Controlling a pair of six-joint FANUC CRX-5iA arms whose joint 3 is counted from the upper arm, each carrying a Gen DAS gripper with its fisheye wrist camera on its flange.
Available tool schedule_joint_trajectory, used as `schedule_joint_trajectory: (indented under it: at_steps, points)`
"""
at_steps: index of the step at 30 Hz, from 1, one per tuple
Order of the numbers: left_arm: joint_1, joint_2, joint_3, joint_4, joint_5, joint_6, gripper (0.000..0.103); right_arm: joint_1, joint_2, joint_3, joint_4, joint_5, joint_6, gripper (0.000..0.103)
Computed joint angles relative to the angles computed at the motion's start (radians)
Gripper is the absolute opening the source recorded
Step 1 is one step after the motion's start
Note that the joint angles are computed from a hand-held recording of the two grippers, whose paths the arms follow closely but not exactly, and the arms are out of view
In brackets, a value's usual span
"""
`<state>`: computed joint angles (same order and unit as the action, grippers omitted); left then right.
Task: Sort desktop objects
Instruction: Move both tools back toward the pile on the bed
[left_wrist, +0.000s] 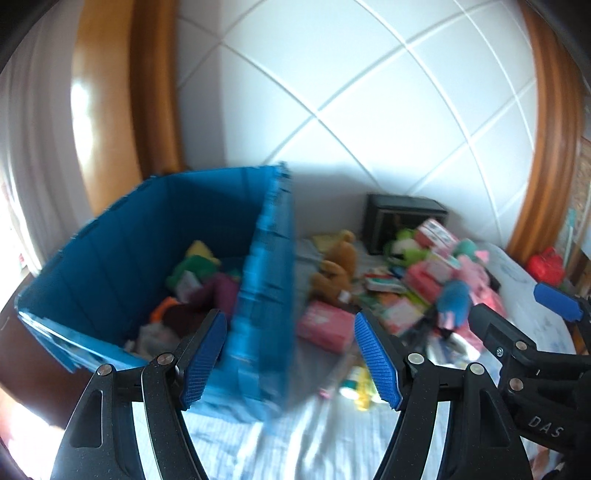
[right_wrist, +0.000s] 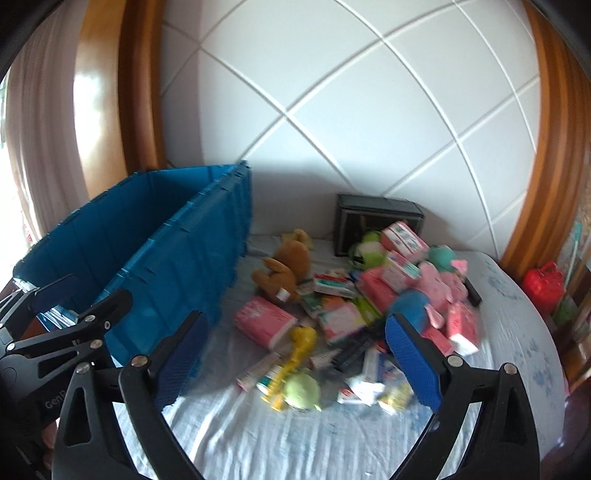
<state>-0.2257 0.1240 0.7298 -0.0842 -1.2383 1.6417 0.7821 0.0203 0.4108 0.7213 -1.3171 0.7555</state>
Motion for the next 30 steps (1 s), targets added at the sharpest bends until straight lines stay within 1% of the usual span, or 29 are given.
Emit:
schedule_joint_trajectory:
  at_steps: [4,7,12,14,17,19,21,30]
  points:
    - [-0.113,0.035,0.023,-0.051,-0.041,0.057,0.072,-0.06,-0.126,-0.143,-0.028,-0.004,-0.012,0.098]
    - [-0.184,0.062,0.033,-0.083,-0.069,0.11,0.072,-0.125,-0.202,-0.231,-0.083,-0.009,0.015,0.098]
    - [-0.271,0.108,0.034,-0.137,-0.129,0.197,0.072,-0.241,-0.293,-0.347,-0.198,-0.017,0.061,0.098]
    - [-0.288,0.123,0.029,-0.143,-0.149,0.205,0.072,-0.278,-0.312,-0.379,-0.24,-0.02,0.073,0.098]
    - [-0.313,0.147,0.023,-0.153,-0.173,0.208,0.072,-0.321,-0.318,-0.402,-0.297,-0.018,0.084,0.098]
    - [-0.313,0.16,0.014,-0.148,-0.173,0.205,0.072,-0.341,-0.313,-0.411,-0.323,-0.017,0.096,0.098]
    - [-0.301,0.165,-0.01,-0.13,-0.155,0.194,0.072,-0.361,-0.3,-0.413,-0.345,-0.013,0.107,0.103]
    - [-0.228,0.207,-0.116,-0.086,-0.116,0.128,0.072,-0.43,-0.194,-0.409,-0.428,0.018,0.15,0.103]
